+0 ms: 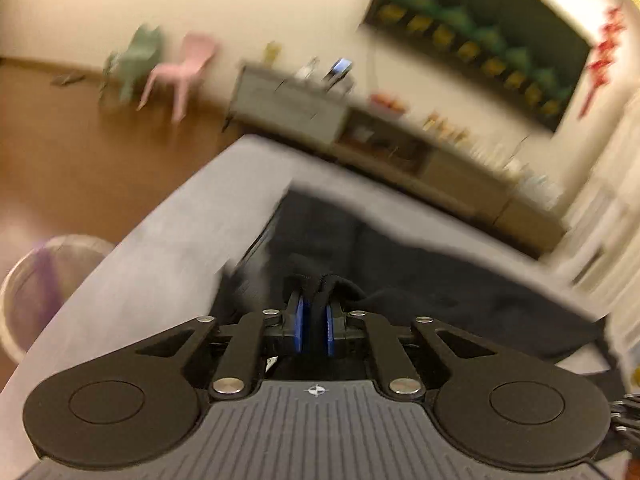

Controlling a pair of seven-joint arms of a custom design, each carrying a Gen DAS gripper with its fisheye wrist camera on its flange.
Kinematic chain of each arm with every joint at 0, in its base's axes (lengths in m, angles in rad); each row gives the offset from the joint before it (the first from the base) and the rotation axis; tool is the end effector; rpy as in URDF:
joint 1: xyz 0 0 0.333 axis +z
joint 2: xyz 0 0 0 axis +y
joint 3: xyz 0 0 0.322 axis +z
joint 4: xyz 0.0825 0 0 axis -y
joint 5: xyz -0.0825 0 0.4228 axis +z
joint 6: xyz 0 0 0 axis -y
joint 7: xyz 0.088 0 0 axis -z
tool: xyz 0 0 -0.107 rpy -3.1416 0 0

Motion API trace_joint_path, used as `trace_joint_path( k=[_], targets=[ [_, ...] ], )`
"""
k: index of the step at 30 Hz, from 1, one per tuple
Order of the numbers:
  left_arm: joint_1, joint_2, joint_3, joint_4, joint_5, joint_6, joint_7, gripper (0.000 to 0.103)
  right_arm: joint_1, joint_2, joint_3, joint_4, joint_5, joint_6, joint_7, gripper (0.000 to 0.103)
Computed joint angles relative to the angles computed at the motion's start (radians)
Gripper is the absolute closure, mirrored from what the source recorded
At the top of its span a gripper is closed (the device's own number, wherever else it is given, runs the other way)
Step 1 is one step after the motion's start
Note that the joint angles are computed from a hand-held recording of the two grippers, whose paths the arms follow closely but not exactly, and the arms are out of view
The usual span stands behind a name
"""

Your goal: Fold clothes

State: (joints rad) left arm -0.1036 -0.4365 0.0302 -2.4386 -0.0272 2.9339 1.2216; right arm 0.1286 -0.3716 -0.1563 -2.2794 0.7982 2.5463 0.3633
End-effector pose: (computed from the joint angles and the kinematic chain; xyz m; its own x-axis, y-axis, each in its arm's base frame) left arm 0.4945 -0.0331 0.5646 0.1436 -0.9400 0.3096 -0.5836 -0.3330 -0.7406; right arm 0.5199 -0.0311 0.5609 0.5756 -0.8163 0.0484 -0.4872 -0.3899 -0.7814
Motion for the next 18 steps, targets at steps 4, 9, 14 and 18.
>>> trace_joint_path(
  k=[4,9,14,18],
  targets=[
    [0.011,-0.038,0.01,-0.022,-0.048,-0.037,-0.065,0.076,-0.006,-0.049,0.015,-0.053,-0.058,-0.001,-0.024,0.101],
    [0.002,-0.089,0.028,-0.062,-0.1,-0.027,-0.132,0.045,0.007,-0.065,-0.001,-0.073,-0.114,-0.062,-0.106,0.101],
    [0.056,-0.05,-0.004,-0.031,-0.06,-0.053,-0.228,0.016,-0.015,-0.07,0.024,-0.073,-0.161,-0.045,-0.058,0.092],
    [0.023,0.019,0.016,0.018,-0.076,-0.056,-0.207,0.016,0.03,-0.078,-0.009,-0.076,-0.05,-0.022,-0.063,0.058]
  ],
)
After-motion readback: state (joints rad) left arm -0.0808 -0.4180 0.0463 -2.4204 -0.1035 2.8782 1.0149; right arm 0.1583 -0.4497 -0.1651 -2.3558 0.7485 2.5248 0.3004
